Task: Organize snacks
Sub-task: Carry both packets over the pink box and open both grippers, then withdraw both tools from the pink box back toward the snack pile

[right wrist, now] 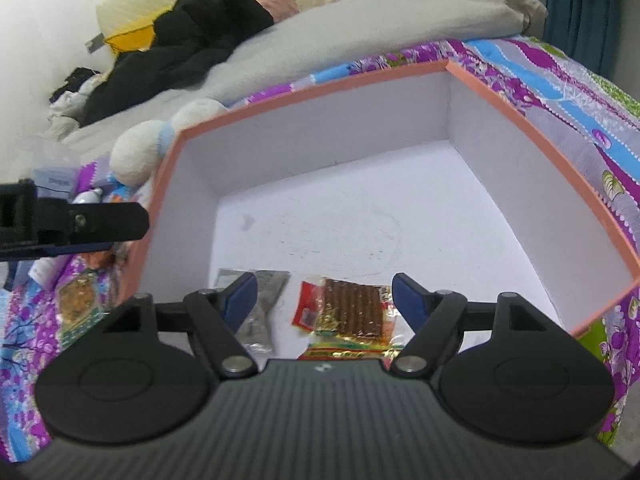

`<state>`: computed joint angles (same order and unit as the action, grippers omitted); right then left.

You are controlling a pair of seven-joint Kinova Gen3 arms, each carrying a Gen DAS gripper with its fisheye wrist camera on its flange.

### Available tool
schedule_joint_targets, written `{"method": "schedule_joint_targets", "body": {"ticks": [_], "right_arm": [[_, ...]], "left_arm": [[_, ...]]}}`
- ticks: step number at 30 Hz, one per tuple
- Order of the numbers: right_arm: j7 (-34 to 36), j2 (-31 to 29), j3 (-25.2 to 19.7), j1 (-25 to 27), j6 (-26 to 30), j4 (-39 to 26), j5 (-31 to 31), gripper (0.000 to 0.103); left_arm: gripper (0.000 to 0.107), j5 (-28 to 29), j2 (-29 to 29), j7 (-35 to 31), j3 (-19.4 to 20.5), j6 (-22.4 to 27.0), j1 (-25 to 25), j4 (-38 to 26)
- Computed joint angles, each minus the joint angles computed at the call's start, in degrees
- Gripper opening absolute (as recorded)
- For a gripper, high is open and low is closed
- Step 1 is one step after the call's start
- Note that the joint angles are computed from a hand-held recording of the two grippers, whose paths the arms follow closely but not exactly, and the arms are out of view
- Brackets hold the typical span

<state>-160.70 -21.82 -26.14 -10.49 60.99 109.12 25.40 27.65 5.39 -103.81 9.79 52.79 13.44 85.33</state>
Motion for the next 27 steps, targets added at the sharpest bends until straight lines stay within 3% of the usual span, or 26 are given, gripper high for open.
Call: {"method": "schedule_joint_targets", "body": {"ticks": [13, 27], "right_arm": [[-3.3, -5.3, -12.2, 4.0, 7.0, -5.9, 1.0, 0.076], [2.5, -12.8, -21.8, 15.0, 9.9, -11.6, -6.2, 0.076]], "left_arm": [[0.07, 4.5, -14.3, -3.9, -5.6, 4.0, -1.6, 6.6], [0.07, 4.4, -26.3, -5.0, -11.4, 8.1, -0.9, 11.8]]}}
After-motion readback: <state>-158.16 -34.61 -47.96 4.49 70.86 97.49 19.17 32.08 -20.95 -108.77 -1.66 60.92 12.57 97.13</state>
